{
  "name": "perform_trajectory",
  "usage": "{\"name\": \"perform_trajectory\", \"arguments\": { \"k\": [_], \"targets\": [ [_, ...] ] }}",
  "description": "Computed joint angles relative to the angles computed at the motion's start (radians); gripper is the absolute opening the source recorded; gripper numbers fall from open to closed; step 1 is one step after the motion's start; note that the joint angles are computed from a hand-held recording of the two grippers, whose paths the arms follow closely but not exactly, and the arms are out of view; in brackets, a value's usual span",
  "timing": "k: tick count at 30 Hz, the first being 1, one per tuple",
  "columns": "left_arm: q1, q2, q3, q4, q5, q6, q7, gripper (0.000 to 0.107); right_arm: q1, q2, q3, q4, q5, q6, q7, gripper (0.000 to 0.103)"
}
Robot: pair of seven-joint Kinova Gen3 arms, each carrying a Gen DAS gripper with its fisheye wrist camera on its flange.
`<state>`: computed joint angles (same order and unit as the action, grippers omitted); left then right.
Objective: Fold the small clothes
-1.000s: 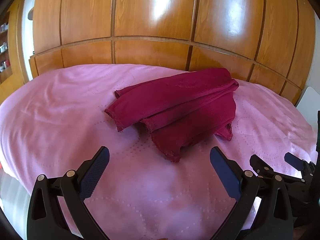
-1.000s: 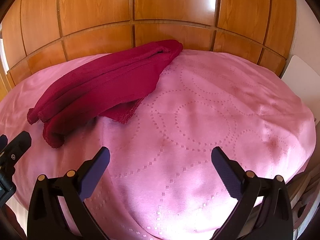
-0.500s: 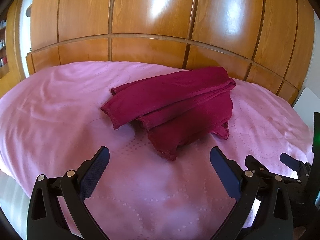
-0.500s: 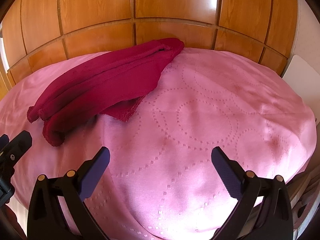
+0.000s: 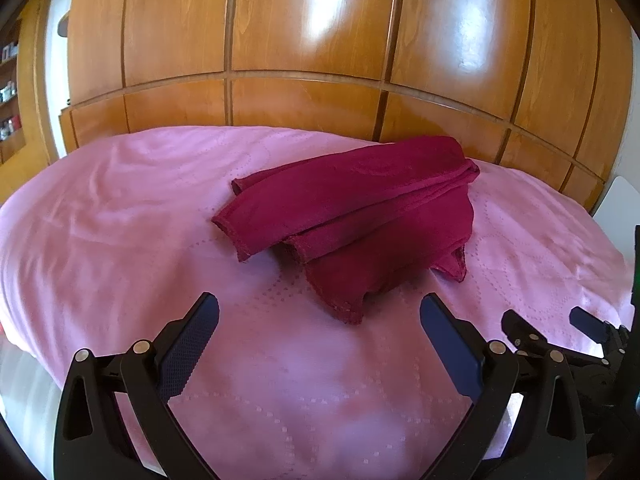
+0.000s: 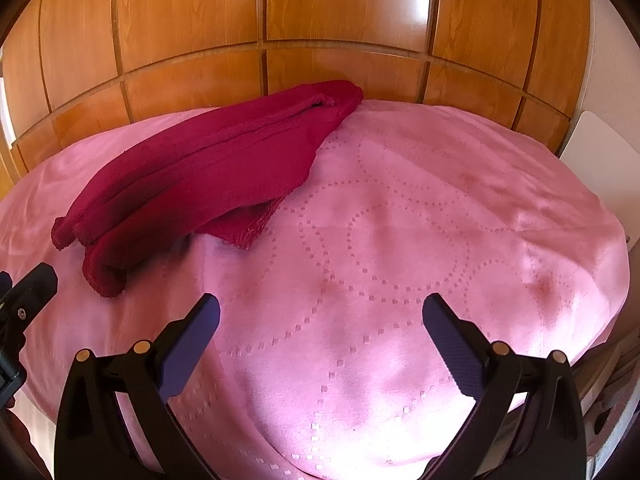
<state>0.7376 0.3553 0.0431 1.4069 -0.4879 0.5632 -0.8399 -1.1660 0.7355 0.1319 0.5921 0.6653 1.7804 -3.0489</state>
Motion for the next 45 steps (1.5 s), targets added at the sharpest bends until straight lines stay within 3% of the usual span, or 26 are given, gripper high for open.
{"name": "perform_trajectory", "arguments": {
  "k": [22, 34, 38, 41, 43, 45],
  "targets": [
    [-0.007, 0.004, 0.007, -0.017, 0.01, 0.024, -0.001, 0.1, 0.003, -0.005, -0.003, 0.003, -0.007, -0.012, 0.001, 0.101],
    [-0.027, 0.008, 0.016, -0.024, 0.042, 0.033, -0.031, 0.1, 0.017, -0.037, -0.027, 0.07, -0.024, -0.072, -0.029, 0.101],
    [-0.042, 0.018, 0.023, -0.039, 0.063, 0.041, -0.06, 0.1, 0.027, -0.085, -0.017, 0.169, -0.082, -0.161, -0.071, 0.101],
    [-0.079, 0.028, 0.033, -0.051, 0.111, 0.036, -0.125, 0.1, 0.092, -0.158, -0.111, 0.305, -0.089, -0.283, -0.155, 0.101],
    [-0.143, 0.04, 0.068, -0.071, 0.176, 0.04, -0.194, 0.1, 0.137, -0.198, -0.163, 0.388, -0.1, -0.364, -0.209, 0.101],
    [-0.235, 0.063, 0.13, -0.115, 0.257, 0.072, -0.267, 0.1, 0.144, -0.236, -0.16, 0.468, -0.112, -0.444, -0.252, 0.101]
  ]
}}
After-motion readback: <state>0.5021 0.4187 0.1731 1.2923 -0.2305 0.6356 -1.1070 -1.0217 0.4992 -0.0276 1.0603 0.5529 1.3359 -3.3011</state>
